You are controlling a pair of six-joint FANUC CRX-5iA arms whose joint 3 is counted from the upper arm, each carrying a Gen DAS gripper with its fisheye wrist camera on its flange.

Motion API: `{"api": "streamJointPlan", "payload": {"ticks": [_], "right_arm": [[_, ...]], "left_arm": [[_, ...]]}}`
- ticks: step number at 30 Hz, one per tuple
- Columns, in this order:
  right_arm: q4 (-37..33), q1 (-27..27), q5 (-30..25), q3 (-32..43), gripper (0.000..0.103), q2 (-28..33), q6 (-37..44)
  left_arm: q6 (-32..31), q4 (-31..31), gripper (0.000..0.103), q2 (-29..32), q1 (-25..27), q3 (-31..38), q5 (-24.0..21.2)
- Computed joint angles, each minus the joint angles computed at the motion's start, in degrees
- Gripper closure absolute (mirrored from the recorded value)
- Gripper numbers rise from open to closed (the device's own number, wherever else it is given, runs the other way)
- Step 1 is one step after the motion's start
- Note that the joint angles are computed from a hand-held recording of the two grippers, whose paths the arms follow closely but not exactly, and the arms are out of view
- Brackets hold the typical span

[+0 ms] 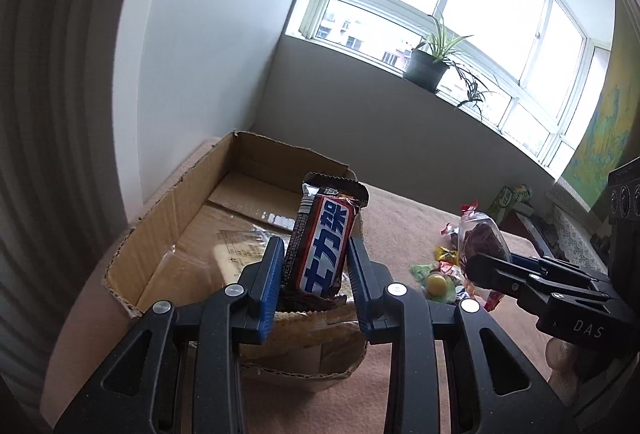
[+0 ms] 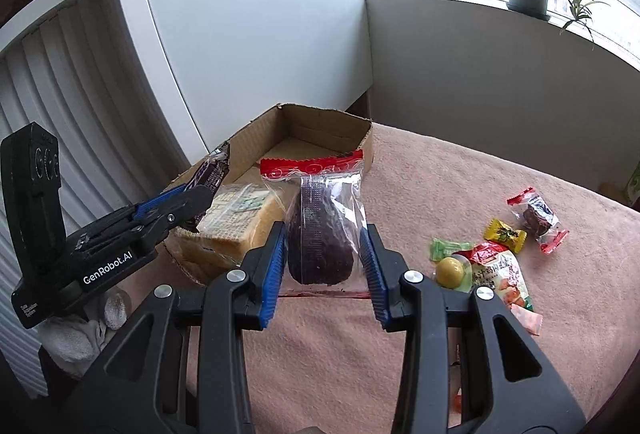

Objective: Organize snacks
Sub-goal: 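Carry both snacks into the box and open both tools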

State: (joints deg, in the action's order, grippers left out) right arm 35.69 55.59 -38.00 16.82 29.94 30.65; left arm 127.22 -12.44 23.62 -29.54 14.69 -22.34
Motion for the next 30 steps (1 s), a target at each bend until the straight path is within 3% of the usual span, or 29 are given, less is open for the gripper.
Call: {"api": "streamJointPlan", "payload": {"ticks": [6, 10, 16, 17, 18, 21, 30], "right_arm": [[-4.54, 0.12, -3.43, 9.63, 0.064, 6.28, 6.31], [-7.21, -0.28, -6.14, 15.06, 0.064, 9.74, 9.27], [-9.12, -0.68, -9.27, 21.06, 0.063, 13.78, 11.33], [-8.86, -0.68, -10.09, 22.17, 0.058, 14.50, 11.22], [-8.31, -0.71, -9.80, 22.05, 0.046, 14.57, 10.63], [-5.84, -0.87, -7.44, 19.42, 0.034, 13.50, 8.13], [-0.08, -0.65, -4.39, 11.05, 0.034, 8.69, 1.64]], "left_arm": [[3.10, -2.92, 0.073, -0.57, 0.63, -0.45, -1.03], [1.25, -1.35, 0.075, 0.11, 1.21, -0.68, -1.33], [6.52, -8.62, 0.074, 1.15, -0.30, 2.77, -5.77], [8.13, -10.89, 0.074, 1.58, -0.90, 4.04, -7.35], [9.13, -12.56, 0.074, 2.02, -1.44, 5.16, -8.80], [11.43, -14.89, 0.073, 2.40, -2.10, 6.51, -11.33], [15.95, -15.22, 0.072, -1.08, -0.49, 1.87, -7.21]]}}
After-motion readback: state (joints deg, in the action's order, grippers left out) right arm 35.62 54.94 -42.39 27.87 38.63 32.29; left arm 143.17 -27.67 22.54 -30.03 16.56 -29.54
